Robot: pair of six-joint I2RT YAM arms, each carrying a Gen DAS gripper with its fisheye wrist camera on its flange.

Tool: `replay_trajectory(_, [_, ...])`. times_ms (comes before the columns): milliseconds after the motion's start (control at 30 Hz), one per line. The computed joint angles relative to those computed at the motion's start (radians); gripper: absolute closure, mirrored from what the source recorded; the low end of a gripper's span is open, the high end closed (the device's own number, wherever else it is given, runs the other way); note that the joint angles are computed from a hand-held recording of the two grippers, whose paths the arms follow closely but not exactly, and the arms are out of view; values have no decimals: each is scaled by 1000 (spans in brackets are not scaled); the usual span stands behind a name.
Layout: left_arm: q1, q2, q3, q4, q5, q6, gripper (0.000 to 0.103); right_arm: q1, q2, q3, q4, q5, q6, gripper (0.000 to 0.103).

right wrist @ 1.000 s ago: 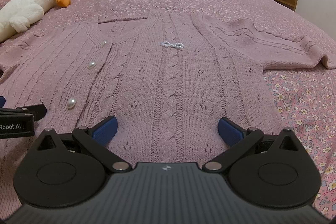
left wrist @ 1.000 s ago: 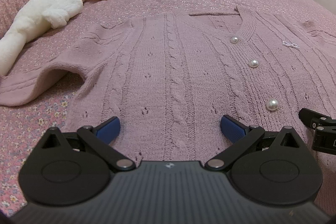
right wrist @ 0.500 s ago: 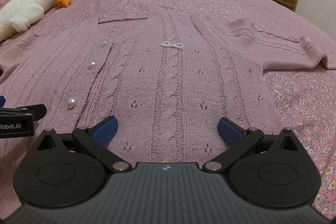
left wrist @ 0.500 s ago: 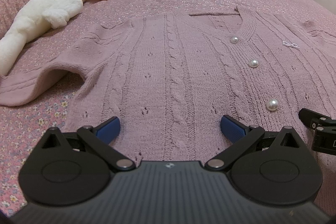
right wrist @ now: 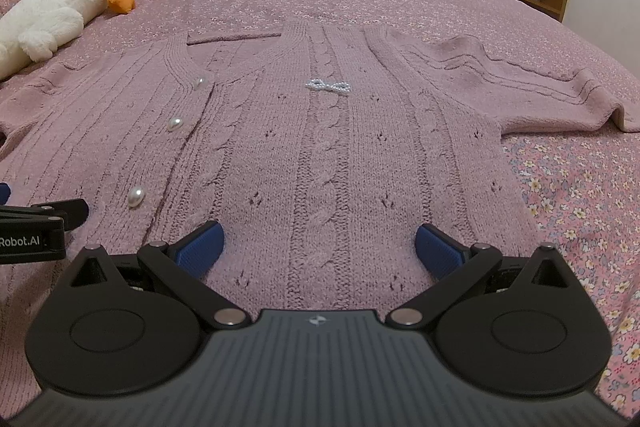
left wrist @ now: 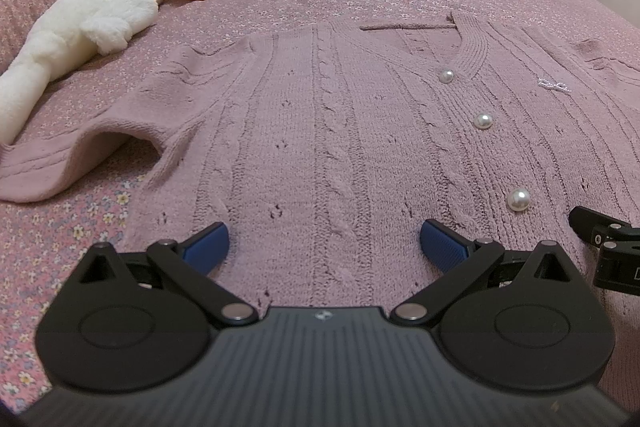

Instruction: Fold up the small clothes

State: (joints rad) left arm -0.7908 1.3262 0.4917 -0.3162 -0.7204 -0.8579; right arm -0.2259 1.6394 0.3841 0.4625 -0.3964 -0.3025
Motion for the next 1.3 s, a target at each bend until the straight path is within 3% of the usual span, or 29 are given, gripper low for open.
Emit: replay_trajectory(1300, [-1, 2, 11, -19, 3, -4, 0, -3, 5, 2, 4, -6, -1, 0])
